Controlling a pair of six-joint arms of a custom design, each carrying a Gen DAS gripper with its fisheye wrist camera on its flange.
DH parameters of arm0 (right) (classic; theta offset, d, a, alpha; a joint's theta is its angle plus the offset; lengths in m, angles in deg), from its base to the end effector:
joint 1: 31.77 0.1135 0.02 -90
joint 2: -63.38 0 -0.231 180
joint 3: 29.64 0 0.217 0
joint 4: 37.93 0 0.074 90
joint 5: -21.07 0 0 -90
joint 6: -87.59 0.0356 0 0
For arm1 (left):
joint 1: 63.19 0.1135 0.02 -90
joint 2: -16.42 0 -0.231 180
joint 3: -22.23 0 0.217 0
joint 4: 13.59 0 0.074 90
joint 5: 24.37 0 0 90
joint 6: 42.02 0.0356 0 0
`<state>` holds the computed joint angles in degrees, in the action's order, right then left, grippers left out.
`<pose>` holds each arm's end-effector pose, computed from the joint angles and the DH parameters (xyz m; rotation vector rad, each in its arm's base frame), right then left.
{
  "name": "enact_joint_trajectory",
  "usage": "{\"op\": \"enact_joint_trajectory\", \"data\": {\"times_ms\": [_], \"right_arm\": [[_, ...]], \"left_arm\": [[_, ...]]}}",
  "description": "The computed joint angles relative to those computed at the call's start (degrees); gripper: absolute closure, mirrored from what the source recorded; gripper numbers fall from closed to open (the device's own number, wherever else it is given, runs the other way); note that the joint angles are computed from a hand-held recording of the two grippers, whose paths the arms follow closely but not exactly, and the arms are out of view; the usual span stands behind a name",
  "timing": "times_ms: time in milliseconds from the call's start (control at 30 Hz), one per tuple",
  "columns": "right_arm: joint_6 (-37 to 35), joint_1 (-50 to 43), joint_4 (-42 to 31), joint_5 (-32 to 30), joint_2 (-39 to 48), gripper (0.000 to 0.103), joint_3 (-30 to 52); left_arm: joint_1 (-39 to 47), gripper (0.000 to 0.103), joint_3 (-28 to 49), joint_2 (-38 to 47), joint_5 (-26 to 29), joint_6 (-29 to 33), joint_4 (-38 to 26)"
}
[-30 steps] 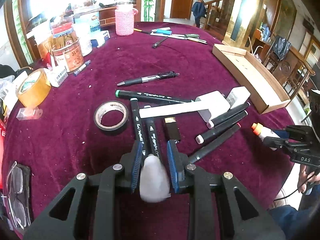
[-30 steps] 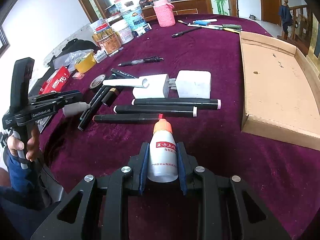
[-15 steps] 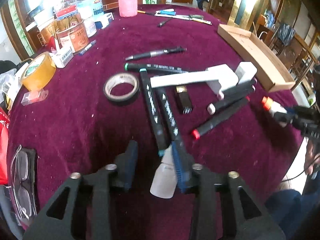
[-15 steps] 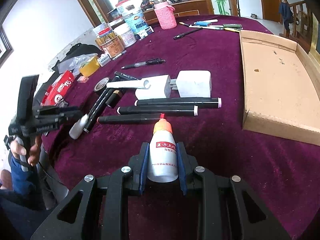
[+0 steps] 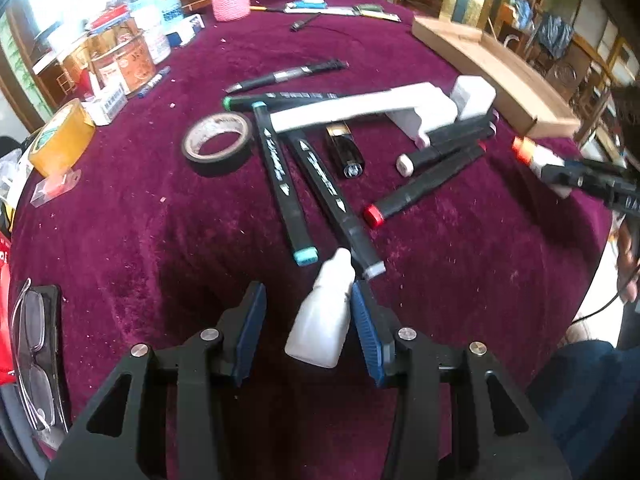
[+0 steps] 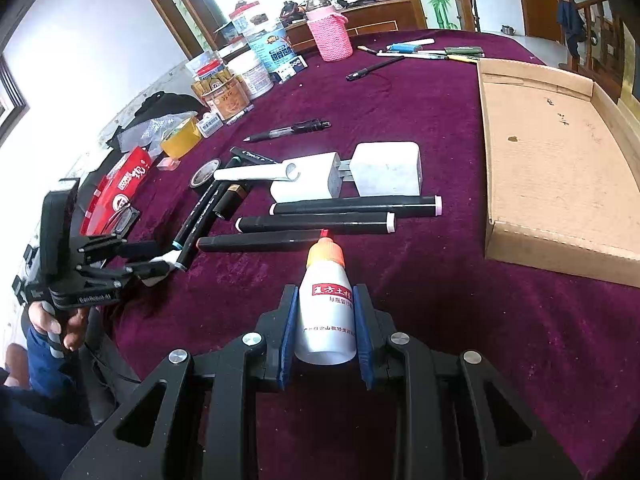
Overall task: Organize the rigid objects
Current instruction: 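Carry both held bottles over to the cardboard tray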
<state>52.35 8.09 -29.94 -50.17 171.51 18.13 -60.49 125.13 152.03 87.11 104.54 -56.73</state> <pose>0.2107 0.1610 0.0591 0.4532 2.4052 0.3383 0.3940 0.0055 0.0540 1.2939 2.4052 -0.2826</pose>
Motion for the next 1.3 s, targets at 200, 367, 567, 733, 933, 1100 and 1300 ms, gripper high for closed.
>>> {"op": "enact_joint_trajectory", "data": {"times_ms": [200,367,567,733,933,1100,1300], "right_arm": [[0.0,0.3,0.4,0.1,0.1,0.079,0.0],[0.1,0.3,1.3,0.1,-0.2,0.079,-0.7],[0.1,0.2,3.1,0.6,-2.1,0.079,-3.1],[-0.5,-1.1,3.9,1.1,-6.8,0.079,-6.3],[-1.5,-2.5,1.9,3.5,-16.0,0.079,-11.0],[-2.9,-6.0,-2.1,5.0,-27.6,0.079,-16.0],[-8.3,-19.5,-6.2,-2.4,-41.1,0.079,-20.3]], "left_arm": [[-0.1,0.077,-3.1,-0.5,-0.1,0.6,3.9],[-0.3,0.077,-5.7,-1.8,-0.6,-1.2,7.5],[0.2,0.077,-3.6,-4.5,4.1,-3.6,2.6],[-1.6,0.077,-0.2,-7.4,11.5,-7.1,-4.4],[-8.4,0.077,-1.2,-11.7,16.9,-10.9,-7.6],[-15.7,0.077,-0.3,-12.8,16.2,-16.9,-7.6],[-24.8,0.077,8.1,-8.8,14.0,-24.1,-10.7]]}}
